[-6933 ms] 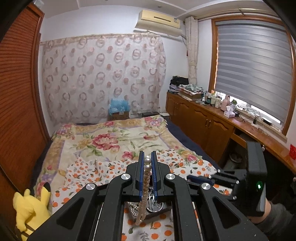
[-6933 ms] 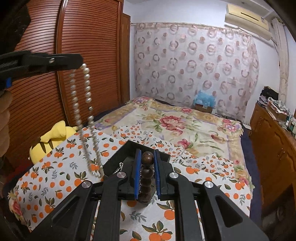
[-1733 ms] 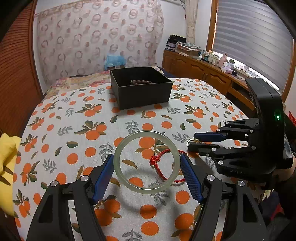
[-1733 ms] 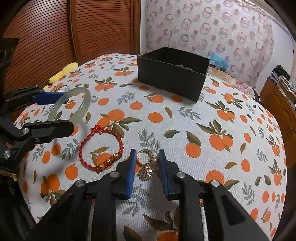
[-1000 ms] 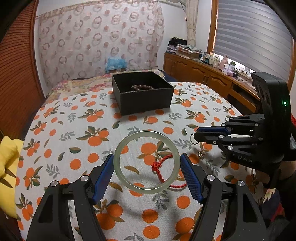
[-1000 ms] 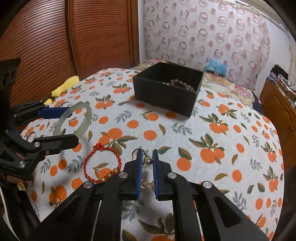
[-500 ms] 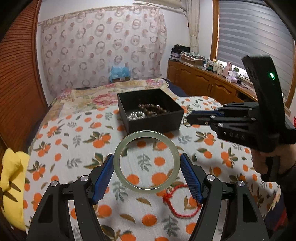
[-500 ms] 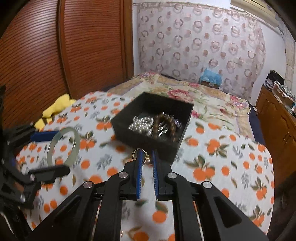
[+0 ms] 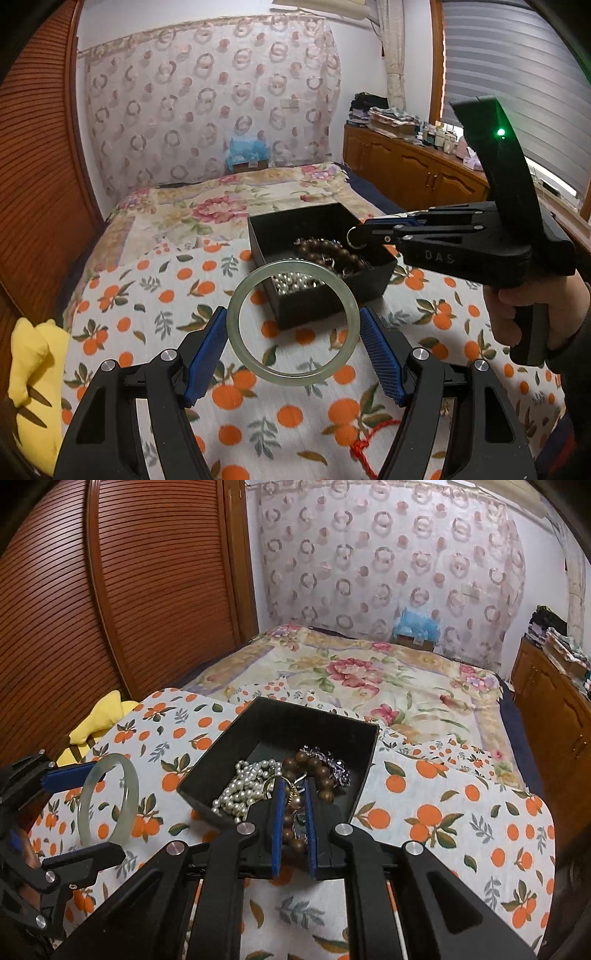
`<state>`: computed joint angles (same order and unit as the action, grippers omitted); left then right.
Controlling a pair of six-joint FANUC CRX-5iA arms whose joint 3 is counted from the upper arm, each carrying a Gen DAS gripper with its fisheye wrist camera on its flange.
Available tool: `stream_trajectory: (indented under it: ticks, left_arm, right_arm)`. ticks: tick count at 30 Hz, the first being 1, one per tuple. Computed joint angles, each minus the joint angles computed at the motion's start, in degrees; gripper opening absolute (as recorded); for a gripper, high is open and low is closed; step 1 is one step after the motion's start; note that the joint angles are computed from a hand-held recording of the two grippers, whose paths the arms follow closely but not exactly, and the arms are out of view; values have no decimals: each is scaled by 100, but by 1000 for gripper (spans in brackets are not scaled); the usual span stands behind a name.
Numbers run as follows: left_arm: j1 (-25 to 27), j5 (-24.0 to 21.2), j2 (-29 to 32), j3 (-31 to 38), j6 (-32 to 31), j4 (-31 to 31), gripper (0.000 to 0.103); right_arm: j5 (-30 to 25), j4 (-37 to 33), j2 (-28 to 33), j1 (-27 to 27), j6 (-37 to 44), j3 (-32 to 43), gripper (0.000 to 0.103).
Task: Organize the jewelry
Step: 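Carry the bangle and ring into the black box and open both tools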
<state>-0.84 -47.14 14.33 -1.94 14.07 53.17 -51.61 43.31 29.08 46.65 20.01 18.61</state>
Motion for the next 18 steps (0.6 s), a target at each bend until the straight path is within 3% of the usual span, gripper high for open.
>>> stream_trajectory:
  ticks: [7, 18]
  left_arm:
    - [-120, 45, 199, 343, 239, -164, 69]
    - [-369, 120, 552, 925, 679, -561, 69]
  right_arm:
    - [60, -197, 77, -80, 140, 144, 17]
    - [153, 256, -468, -101, -687, -820, 18]
